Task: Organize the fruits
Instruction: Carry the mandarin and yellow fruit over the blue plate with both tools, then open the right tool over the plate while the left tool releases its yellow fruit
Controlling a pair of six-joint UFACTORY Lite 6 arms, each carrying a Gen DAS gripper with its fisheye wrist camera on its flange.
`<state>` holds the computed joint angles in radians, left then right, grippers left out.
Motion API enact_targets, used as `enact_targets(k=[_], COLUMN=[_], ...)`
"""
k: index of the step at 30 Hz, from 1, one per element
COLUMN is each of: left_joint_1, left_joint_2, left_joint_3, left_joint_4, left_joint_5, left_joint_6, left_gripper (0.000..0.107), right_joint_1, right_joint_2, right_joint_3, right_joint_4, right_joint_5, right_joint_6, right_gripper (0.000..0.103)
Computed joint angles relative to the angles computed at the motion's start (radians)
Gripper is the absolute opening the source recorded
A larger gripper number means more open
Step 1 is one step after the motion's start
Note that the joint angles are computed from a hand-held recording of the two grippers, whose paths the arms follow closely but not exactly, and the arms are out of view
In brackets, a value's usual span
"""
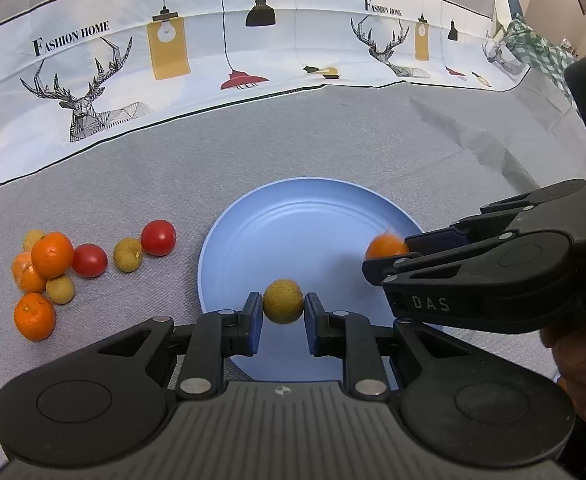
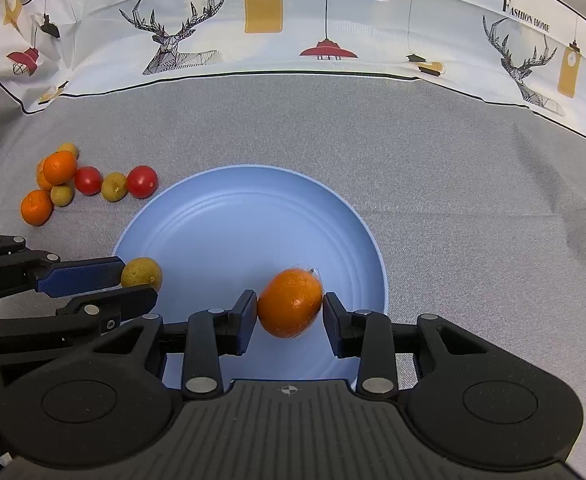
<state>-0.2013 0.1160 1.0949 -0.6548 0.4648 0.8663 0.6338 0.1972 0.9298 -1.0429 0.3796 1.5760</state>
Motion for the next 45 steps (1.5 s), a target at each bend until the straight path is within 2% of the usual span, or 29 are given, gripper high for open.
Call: enact_targets(k=[5, 27, 39, 45], left_joint_1=[-0.006, -0.002, 0.010, 0.037], left_joint_2=[-0.001, -0.004, -0.022, -0.015], left_joint_3=[-0.002, 0.009, 0.005, 0.033], left_joint_4=[0.003, 0.005, -0.017, -0.023], left_joint_5=[-0.004, 0.003, 0.000, 0.017], left_joint_6=[-0.008, -0.004, 0.018, 0.015], left_gripper=[0.027, 0.027, 0.024, 0.024], right_joint_1=[0.008, 0.023, 0.031, 0.046], right_joint_2=[-0.001, 0.001, -0.008, 0.005], right_joint_3=[-0.003, -0.004, -0.016, 0.004], right_joint_4=[-0.036, -0.126, -0.267, -0.349], right_joint_5=[0.023, 0.085, 0.084, 0.089], right_joint_6=[0.044, 0.152, 0.320, 0.424], right_gripper=[0.048, 0.048, 0.030, 0.026])
